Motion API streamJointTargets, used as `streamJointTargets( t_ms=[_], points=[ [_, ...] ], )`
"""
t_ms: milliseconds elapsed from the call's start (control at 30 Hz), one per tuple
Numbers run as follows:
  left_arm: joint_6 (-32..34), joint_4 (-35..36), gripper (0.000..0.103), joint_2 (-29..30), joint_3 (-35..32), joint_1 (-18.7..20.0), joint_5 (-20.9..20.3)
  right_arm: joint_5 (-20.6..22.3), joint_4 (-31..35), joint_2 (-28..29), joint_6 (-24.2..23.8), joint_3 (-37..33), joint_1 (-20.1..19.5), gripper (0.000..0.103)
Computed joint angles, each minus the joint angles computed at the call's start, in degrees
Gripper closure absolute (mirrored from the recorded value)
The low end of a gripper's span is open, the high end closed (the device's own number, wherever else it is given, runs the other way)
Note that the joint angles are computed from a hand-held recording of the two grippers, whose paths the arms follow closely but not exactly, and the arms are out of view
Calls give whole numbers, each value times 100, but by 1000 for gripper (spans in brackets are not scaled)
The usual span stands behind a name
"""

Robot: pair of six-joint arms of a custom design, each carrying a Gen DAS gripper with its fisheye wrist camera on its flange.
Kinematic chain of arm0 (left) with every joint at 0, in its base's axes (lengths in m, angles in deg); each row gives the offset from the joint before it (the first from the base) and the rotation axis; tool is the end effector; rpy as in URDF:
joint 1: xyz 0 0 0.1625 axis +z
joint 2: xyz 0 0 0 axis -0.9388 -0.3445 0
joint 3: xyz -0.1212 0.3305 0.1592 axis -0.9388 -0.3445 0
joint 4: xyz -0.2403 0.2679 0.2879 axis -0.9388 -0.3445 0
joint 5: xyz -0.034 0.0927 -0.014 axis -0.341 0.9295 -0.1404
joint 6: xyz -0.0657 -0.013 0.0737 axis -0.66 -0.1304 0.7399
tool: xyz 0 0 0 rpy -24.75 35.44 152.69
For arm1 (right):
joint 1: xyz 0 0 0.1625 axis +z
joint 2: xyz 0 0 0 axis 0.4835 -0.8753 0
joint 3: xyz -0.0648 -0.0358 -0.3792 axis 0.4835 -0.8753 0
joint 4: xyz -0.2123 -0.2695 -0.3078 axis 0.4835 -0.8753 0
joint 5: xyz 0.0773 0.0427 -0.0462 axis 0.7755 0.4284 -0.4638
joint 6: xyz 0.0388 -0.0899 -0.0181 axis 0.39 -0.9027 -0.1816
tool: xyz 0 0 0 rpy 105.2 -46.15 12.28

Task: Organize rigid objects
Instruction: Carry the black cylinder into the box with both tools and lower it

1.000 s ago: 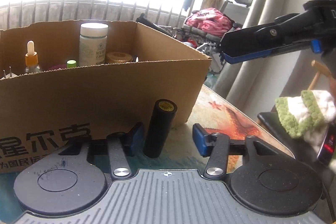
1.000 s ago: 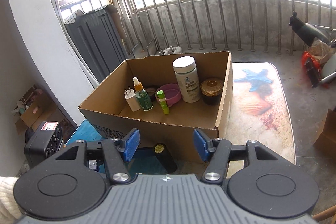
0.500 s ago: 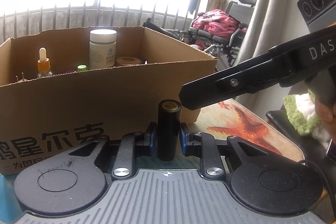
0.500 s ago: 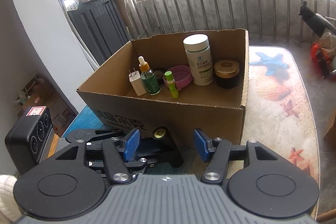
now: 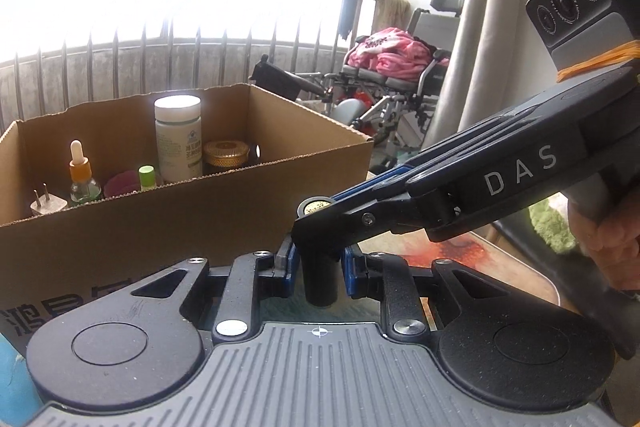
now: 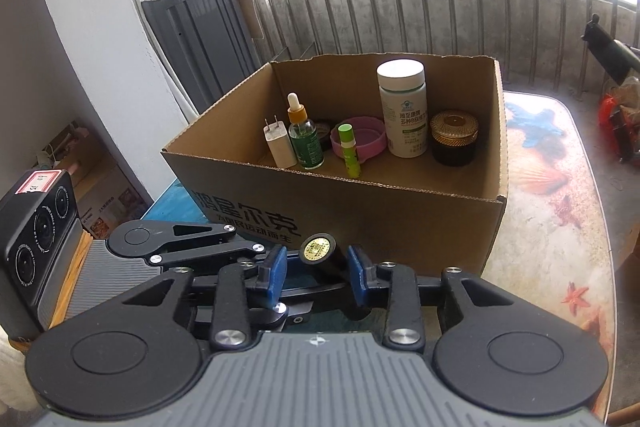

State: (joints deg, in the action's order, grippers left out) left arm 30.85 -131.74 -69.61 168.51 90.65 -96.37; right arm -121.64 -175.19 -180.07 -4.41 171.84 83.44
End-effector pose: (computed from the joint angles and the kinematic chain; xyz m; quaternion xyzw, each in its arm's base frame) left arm -0.2353 -0.3032 0.1477 0.3716 0.8363 -0.3794 0.1365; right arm 0.2503 -0.3470 0.2533 0.2929 -0.9040 0.2683 0.1582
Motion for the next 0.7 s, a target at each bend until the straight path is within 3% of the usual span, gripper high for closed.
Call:
streamJointTargets(
  t_ms=[267,467,700],
  points=[
    [488,361,82,-458,-331,-118,-26,-66,153,-106,-20,-243,457,69],
    [1128,872,82,4,-1470,567,-483,18,53,356,-11,-979,570,69],
    [1745,1870,82,1128,-2801,1491,-558,176,-40,1435,117,-1882,120,69]
  ],
)
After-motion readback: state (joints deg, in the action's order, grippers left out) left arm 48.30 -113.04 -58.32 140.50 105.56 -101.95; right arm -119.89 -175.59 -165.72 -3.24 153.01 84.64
